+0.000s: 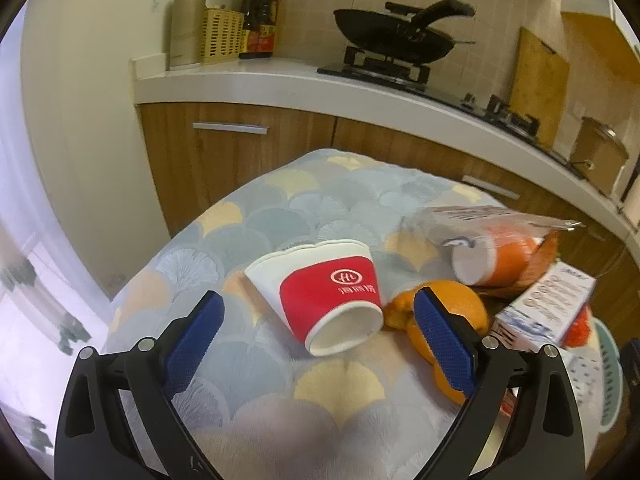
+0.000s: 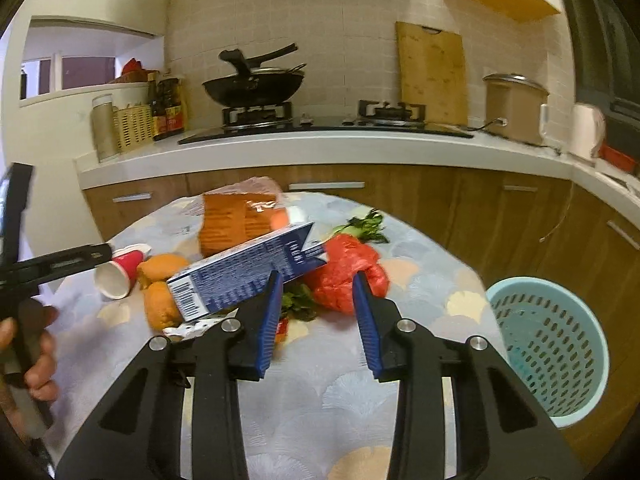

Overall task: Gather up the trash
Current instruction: 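Grasp the red-and-white paper cup with the left gripper while the right gripper grasps a white patterned wrapper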

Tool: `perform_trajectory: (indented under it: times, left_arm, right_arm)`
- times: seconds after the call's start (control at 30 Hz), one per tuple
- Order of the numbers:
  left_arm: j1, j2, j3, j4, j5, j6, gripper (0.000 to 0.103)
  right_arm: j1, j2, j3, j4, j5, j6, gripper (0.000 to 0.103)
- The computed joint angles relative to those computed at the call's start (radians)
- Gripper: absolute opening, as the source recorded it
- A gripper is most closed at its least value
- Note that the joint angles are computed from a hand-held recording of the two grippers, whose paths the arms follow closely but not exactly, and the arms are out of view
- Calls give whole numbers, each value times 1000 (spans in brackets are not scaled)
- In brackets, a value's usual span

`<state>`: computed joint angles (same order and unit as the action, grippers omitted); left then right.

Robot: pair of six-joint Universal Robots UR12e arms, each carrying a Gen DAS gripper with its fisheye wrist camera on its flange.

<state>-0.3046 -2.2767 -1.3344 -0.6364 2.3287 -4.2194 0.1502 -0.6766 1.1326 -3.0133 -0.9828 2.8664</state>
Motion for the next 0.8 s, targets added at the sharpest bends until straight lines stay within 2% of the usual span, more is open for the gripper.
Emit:
perform_trajectory:
  times: [0.17, 0.2, 0.23, 0.27, 0.47, 0.6, 0.67, 0.7, 0.73, 0.8]
  left_arm:
    - [12, -7, 15, -72, -26, -44, 81]
    - [14, -6, 9, -57, -40, -38, 78]
    - [16, -5, 6, -51, -50, -34, 67]
    - [17, -3, 3, -49, -59, -32, 60]
    - [15, 3, -23, 9, -68, -16, 59]
    - [6, 7, -44, 89, -53, 12, 59]
    - [1, 7, -43, 96, -44, 19, 58]
    - [-3, 7, -46, 108, -40, 25, 58]
    - [-5, 7, -48, 120, -39, 31, 58]
    - [-14, 9, -53, 151, -30, 45, 59]
  right_arm:
    - [4, -8, 3, 67, 63, -50, 34]
    - [7, -8, -3, 104, 77, -68, 39]
    - [8, -7, -8, 128, 90, -72, 50]
    - [10, -4, -13, 142, 92, -73, 53]
    - [22, 15, -65, 285, 68, -106, 55]
    - [21, 32, -111, 407, 93, -110, 55]
    - [19, 37, -126, 456, 101, -116, 45]
    - [18, 37, -129, 478, 107, -121, 26]
    - [16, 35, -125, 477, 109, -117, 18]
    - [10, 29, -112, 466, 115, -113, 11]
